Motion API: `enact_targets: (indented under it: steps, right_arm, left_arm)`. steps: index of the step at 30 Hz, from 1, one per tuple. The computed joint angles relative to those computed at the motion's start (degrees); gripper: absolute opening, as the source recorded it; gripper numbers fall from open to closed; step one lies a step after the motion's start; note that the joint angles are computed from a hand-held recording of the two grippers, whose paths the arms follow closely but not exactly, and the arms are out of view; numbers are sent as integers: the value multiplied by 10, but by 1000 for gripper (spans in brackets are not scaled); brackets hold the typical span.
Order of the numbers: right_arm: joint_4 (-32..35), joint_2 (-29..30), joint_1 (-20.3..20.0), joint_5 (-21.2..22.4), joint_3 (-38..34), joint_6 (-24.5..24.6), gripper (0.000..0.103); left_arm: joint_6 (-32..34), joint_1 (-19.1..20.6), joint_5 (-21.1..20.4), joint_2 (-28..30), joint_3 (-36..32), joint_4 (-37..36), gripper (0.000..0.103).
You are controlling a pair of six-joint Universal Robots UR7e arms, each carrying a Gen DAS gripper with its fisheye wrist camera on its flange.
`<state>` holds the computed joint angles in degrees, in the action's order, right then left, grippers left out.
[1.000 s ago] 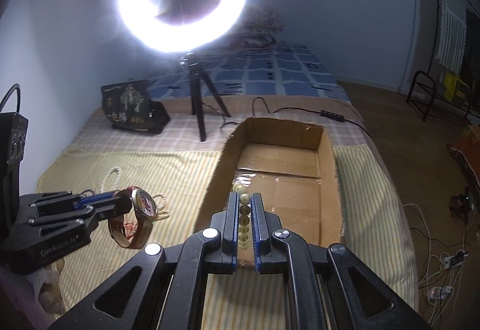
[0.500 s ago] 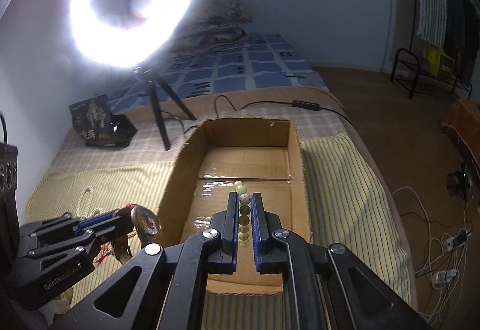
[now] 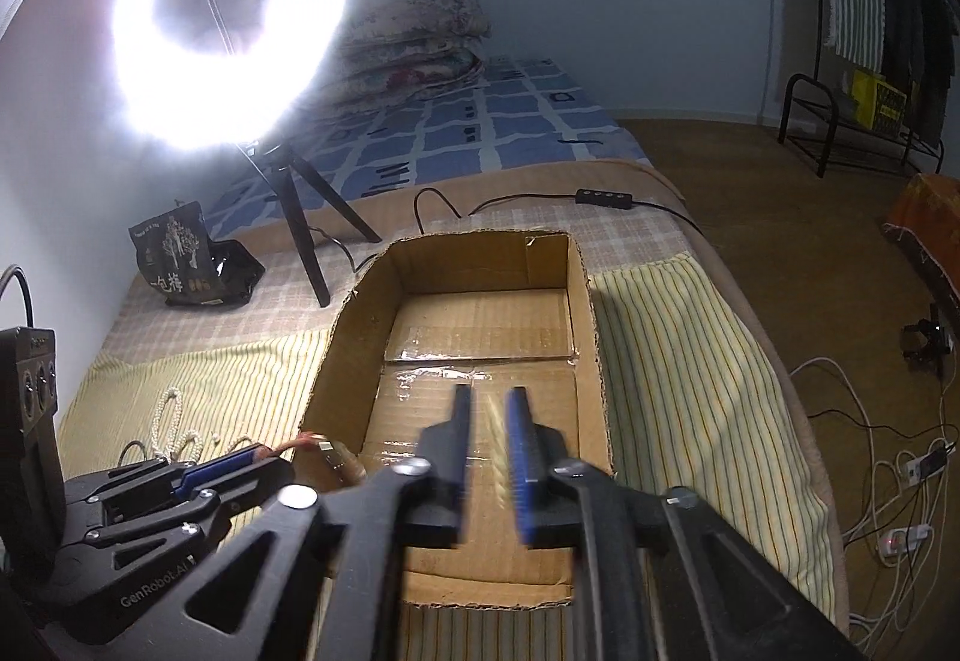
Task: Organize jewelry
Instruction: 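Carry the watch in the left tool and bracelet in the right tool into the cardboard box, then open the left tool releasing the watch while the right tool releases the bracelet, then withdraw both tools from the box back over the remaining jewelry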
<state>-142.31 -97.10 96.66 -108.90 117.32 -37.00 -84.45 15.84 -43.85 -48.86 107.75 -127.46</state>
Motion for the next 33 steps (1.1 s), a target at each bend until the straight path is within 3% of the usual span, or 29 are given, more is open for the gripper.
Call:
enact_targets:
  steps: [12, 27, 33]
  right_arm:
    - [-11, -2, 5, -3, 0, 7, 53]
    - [-13, -11, 35, -11, 9, 13, 55]
    - [-19, -13, 63, -15, 18, 15, 55]
  left_arm:
    - [-31, -16, 12, -14, -2, 54, 15]
    - [-111, -52, 17, -62, 10, 173, 15]
    - [-178, -76, 19, -103, 24, 256, 15]
